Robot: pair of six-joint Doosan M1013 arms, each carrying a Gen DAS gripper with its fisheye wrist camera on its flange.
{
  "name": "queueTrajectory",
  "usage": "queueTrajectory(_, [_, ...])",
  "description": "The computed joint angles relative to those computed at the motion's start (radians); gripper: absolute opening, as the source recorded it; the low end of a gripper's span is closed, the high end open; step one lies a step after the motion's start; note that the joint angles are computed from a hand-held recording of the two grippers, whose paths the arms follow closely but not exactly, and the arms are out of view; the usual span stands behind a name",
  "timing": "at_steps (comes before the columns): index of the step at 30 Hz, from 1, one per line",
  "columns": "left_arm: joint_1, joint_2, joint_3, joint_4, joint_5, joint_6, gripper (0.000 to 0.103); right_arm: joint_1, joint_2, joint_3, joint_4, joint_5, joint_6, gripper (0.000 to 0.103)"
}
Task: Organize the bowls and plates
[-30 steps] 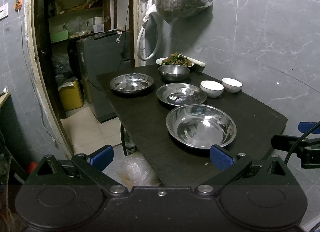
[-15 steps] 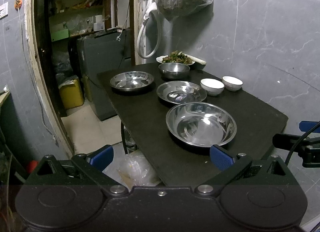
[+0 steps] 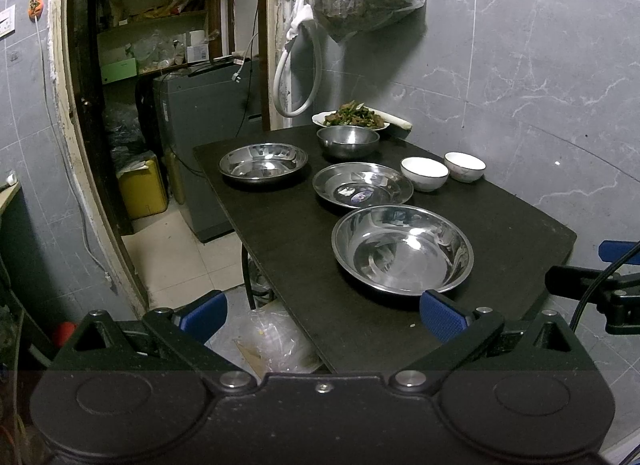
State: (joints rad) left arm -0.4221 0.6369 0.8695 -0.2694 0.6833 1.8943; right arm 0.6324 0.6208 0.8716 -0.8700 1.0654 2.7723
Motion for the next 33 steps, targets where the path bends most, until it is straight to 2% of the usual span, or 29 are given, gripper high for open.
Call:
queueTrajectory(25, [-0.009, 0.018, -0.022, 0.007, 0.023, -0.001, 0.102, -0.001, -0.004, 0.006, 0.0, -0.002, 0.002, 0.103])
queueTrajectory(28, [-0.01, 0.027, -0.041, 0.015, 0.049, -0.013, 0.102, -0.001, -0.004, 0.005, 0.002, -0.001, 0.001, 0.103])
queueTrajectory(30, [-0.006, 0.043, -0.076, -0.004, 0.104, -0.013, 0.102, -0.003, -0.006, 0.007, 0.005, 0.0, 0.002, 0.103])
queueTrajectory(33, [-0.002, 0.057, -0.105, -0.014, 0.148, -0.031, 0.102, -0.008, -0.015, 0.028, 0.006, -0.011, 0.012, 0.103])
